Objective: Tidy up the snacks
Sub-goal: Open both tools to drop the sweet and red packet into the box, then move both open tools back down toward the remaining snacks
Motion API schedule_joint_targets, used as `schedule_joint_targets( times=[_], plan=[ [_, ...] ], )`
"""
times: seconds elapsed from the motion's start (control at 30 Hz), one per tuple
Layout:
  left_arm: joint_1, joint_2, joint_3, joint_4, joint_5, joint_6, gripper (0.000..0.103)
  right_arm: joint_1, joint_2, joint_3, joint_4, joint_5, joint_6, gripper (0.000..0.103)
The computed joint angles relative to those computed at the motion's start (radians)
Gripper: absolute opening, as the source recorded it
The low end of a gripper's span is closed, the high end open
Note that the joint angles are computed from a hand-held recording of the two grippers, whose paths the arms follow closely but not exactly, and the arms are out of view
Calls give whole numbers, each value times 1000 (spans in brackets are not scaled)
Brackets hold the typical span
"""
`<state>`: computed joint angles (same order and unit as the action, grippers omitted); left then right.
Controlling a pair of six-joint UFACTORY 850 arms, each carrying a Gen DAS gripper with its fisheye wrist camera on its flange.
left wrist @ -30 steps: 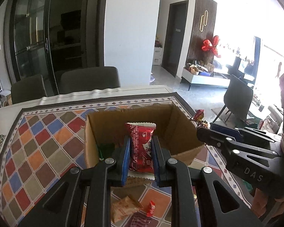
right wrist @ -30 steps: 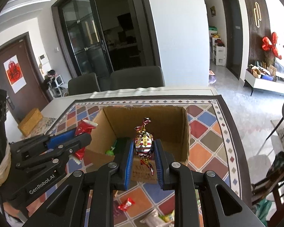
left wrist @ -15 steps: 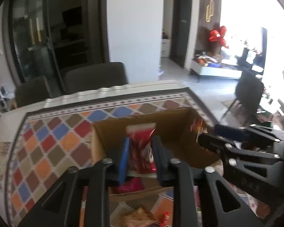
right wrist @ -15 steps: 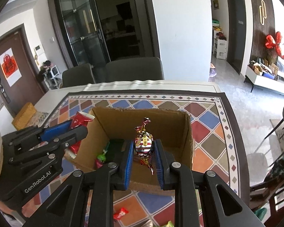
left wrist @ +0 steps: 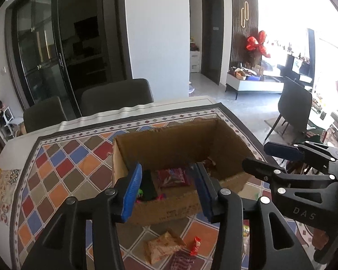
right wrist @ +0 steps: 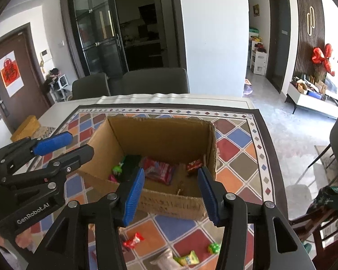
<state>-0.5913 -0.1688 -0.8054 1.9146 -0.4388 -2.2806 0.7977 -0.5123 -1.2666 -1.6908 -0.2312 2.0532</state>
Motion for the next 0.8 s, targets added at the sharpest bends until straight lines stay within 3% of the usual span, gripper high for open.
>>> schedule_joint_targets(
  times=[0.23, 0.47, 0.8],
  plan=[
    [-43, 54, 69, 43, -38, -67, 49, 21, 43, 59, -61, -11, 42, 54],
    [-87, 89, 123, 64, -57, -110, 51, 35, 80, 122, -241, -4, 218, 54],
    [-117, 93, 180, 116, -34, -203, 51, 60, 98, 179, -303, 4, 286, 54]
  ],
)
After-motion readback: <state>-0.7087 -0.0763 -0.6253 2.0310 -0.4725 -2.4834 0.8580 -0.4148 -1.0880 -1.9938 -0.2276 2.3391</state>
